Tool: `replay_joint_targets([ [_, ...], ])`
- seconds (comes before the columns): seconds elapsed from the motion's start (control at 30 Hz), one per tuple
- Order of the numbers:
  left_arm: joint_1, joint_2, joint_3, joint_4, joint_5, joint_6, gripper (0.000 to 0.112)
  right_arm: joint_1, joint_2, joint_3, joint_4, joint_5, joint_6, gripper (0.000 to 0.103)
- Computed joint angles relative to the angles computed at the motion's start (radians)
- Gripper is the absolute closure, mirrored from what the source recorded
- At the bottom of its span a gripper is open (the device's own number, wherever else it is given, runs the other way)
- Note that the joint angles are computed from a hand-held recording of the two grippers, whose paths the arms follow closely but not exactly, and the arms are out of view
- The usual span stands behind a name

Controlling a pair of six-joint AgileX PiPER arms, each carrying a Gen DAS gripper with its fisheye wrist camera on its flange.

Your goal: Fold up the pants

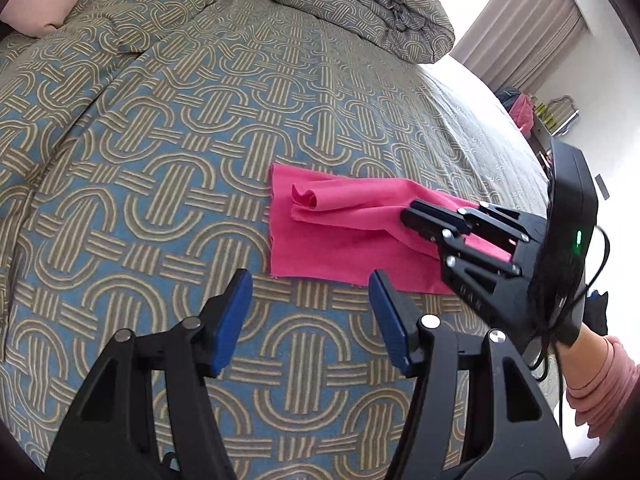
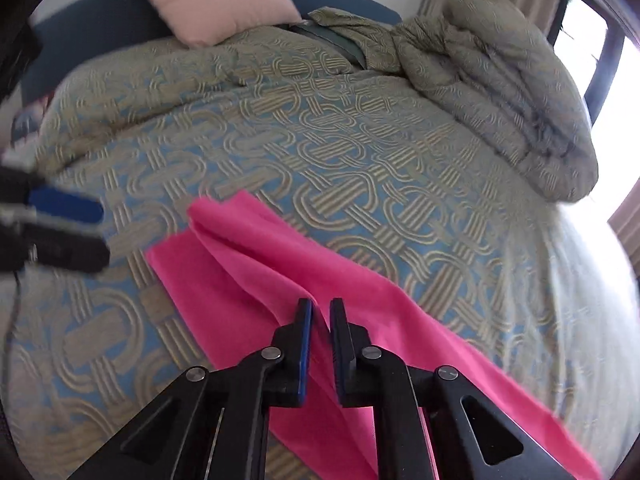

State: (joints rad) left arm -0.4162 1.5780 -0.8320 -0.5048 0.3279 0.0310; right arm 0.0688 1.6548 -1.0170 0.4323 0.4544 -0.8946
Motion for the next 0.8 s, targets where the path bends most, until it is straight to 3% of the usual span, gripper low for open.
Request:
replay_joint_targets([
  [0.17, 0.0, 0.025, -0.009, -0.249, 0.029, 0.255, 0.051, -0.165, 0.118, -0.23, 0.253, 0.423, -0.035, 0.099],
  [0.27, -0.018, 0.063, -0.041, -0.32, 0.043, 0.323, 0.051, -0.224, 0.154, -0.297, 0.314, 0.554, 0.0, 0.098],
  [0.33, -0.014, 0.097, -0.064, -0.44, 0.067, 0.427, 0.051, -0.218, 0.149, -0.31, 0.274, 0.564, -0.012, 0.098],
  [0.4, -0.01, 0.138, -0.096, -0.548, 0.094, 0.509, 0.051, -0.178, 0.127, -0.299, 0.161, 0.499, 0.011, 0.093],
  [0.47, -0.001, 0.199, -0.139, -0.633, 0.128, 0.551, 0.052, -0.156, 0.143, -0.326, 0.076, 0.487, 0.051, 0.083],
  [0.6, 0.015, 0.287, -0.181, -0.783, 0.17, 0.59, 0.059, -0.18, 0.271, -0.522, 0.066, 0.668, 0.083, 0.072],
  [0.67, 0.029, 0.326, -0.188, -0.897, 0.168, 0.633, 0.06, -0.174, 0.308, -0.589, 0.045, 0.693, 0.092, 0.071],
  [0.7, 0.03, 0.339, -0.19, -0.939, 0.163, 0.65, 0.064, -0.171, 0.32, -0.612, 0.035, 0.696, 0.096, 0.07],
  [0.77, 0.036, 0.361, -0.196, -1.018, 0.137, 0.659, 0.086, -0.167, 0.343, -0.649, 0.019, 0.702, 0.119, 0.068],
  [0.8, 0.036, 0.364, -0.194, -1.037, 0.118, 0.649, 0.106, -0.168, 0.352, -0.663, 0.02, 0.709, 0.13, 0.068],
])
